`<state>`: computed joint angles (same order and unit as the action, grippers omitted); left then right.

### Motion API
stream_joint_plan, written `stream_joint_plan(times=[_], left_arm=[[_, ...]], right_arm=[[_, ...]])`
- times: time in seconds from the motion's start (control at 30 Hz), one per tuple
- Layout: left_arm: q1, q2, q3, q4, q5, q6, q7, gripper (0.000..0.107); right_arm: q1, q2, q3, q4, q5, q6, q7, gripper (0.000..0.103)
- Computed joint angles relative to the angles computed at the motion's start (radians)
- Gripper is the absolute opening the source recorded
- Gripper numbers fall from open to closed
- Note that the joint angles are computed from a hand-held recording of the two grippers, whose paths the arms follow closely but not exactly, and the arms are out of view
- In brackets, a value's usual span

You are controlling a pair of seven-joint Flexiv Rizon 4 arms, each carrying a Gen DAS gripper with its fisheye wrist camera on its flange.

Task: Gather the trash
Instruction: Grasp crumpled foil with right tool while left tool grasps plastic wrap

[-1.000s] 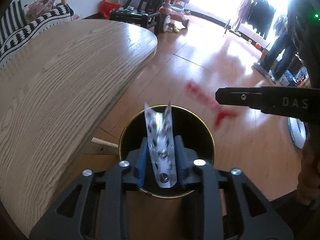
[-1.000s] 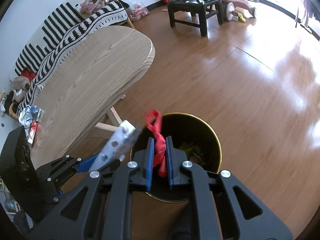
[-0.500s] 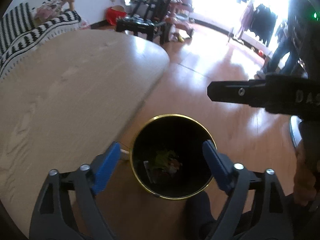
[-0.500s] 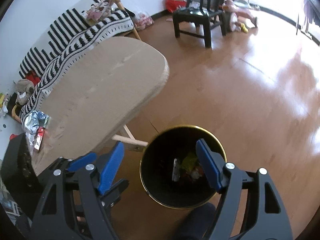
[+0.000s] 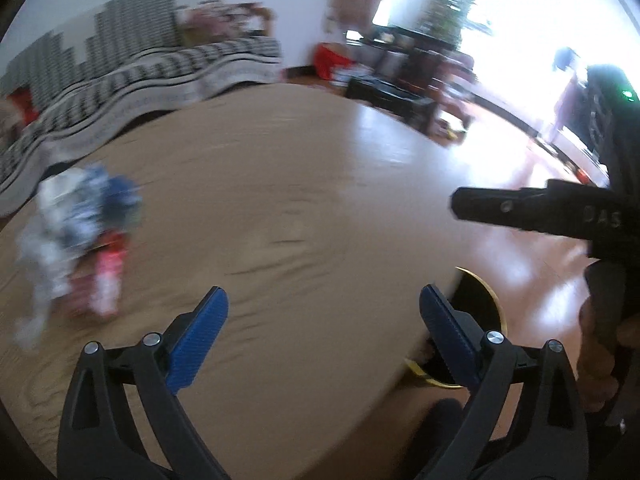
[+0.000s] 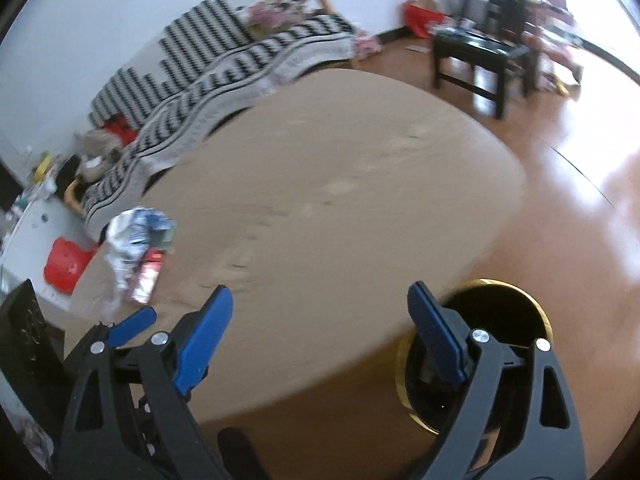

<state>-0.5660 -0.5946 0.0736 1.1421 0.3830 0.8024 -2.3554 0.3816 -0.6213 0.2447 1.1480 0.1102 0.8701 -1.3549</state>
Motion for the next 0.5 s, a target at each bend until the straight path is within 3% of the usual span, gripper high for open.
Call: stream_joint_plan(times=[0.3,0.5], left_arm=[[0.028,0.312,0.089,0.374,0.178,-0.039,-0.287,0.094],[0.121,0.414,0.087,0.510,0.211,-0.041,-0.377,0.094]], right_arm=[[0.187,-0.192,0.021,-0.323,-0.049,-0.117,-0.041,0.086],[0.305,-0.353,-0.002,-0.573,-0.073,-0.186,-0.090,0.084]])
